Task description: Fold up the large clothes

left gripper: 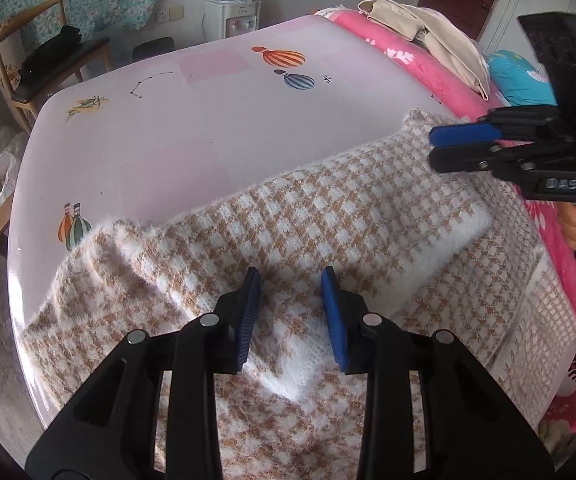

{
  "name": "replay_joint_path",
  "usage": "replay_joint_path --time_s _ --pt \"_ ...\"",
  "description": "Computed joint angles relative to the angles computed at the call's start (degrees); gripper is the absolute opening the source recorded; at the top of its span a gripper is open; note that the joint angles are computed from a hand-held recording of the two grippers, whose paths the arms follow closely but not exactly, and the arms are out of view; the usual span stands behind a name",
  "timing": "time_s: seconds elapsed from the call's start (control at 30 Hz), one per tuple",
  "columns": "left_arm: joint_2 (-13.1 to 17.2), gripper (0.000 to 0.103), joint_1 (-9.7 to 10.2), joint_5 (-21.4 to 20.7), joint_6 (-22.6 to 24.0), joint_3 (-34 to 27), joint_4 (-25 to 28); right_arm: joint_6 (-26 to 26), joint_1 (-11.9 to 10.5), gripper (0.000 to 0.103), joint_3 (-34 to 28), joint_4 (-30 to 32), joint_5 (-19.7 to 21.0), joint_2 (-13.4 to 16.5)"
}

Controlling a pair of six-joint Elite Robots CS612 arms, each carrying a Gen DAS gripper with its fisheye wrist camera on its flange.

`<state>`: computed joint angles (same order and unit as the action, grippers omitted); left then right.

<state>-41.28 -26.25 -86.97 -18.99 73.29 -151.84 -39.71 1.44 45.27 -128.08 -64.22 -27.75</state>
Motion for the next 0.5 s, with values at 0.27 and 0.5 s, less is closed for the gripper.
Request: replay_joint_path --time_s 0.27,0.5 --pt "-1.53 0.032 0.2 -0.61 1.14 2.25 -1.26 -0.85 -1.51 0.03 4.53 -0.79 -1.78 -1.85" --pt "-0.75 0.032 0.11 1.01 -0.12 -0.15 -5.84 -0.18 -0.81 0.03 6.47 -4.31 3.89 -3.58"
